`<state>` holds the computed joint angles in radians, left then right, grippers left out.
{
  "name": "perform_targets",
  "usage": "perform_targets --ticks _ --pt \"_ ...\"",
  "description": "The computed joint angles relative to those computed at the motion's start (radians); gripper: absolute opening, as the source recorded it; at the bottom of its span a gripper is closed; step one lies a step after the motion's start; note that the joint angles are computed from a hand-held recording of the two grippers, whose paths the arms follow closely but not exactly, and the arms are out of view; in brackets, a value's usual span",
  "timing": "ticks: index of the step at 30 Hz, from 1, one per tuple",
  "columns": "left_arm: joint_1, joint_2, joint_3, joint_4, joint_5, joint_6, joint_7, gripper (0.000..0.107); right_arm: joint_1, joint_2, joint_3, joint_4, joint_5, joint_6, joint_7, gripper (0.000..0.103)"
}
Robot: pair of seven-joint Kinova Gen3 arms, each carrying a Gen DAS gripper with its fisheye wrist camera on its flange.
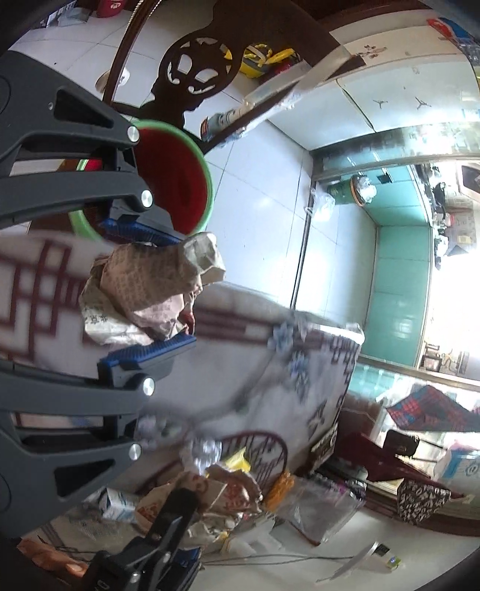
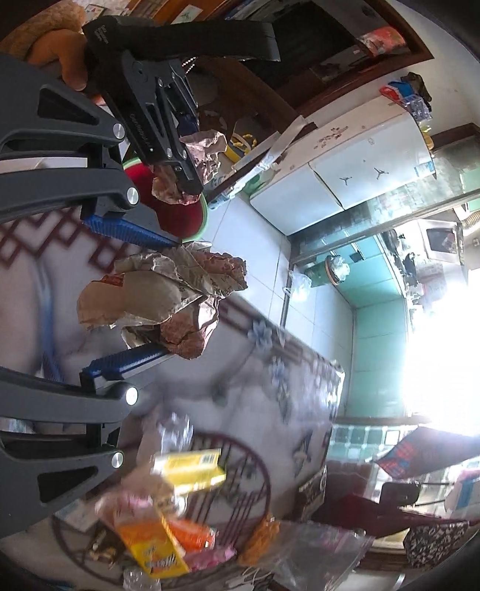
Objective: Collect trash
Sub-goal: 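Carry the crumpled paper with the left tool over the red bucket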
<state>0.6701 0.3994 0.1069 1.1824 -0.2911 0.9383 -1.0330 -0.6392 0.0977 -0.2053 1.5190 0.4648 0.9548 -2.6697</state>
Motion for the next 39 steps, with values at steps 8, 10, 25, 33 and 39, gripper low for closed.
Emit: perform_targets --ticks 8,10,25,33,39 --pt "-0.133 -0.02 0.003 0.053 0.081 -0.026 -0.117 0.045 -0.069 0.161 0.038 -0.182 -0.017 0.045 0.025 0.049" --pt "-0.152 -0.023 0.003 0.063 0.095 -0.03 -0.135 0.045 -0.085 0.19 0.052 -0.22 -0.027 0.053 0.041 0.049" --pt "-0.263 -0.02 -0.013 0.111 0.161 -0.038 -0.206 0.046 -0.126 0.359 0.113 -0.412 -0.15 0.087 0.177 0.05" --pt "-0.294 0.022 -0.021 0.102 0.18 -0.001 -0.22 0.046 -0.113 0.436 0.123 -0.495 -0.23 0.116 0.257 0.05" --pt "-0.306 0.053 -0.029 0.085 0.18 0.022 -0.234 0.046 -0.109 0.484 0.132 -0.551 -0.274 0.138 0.292 0.051"
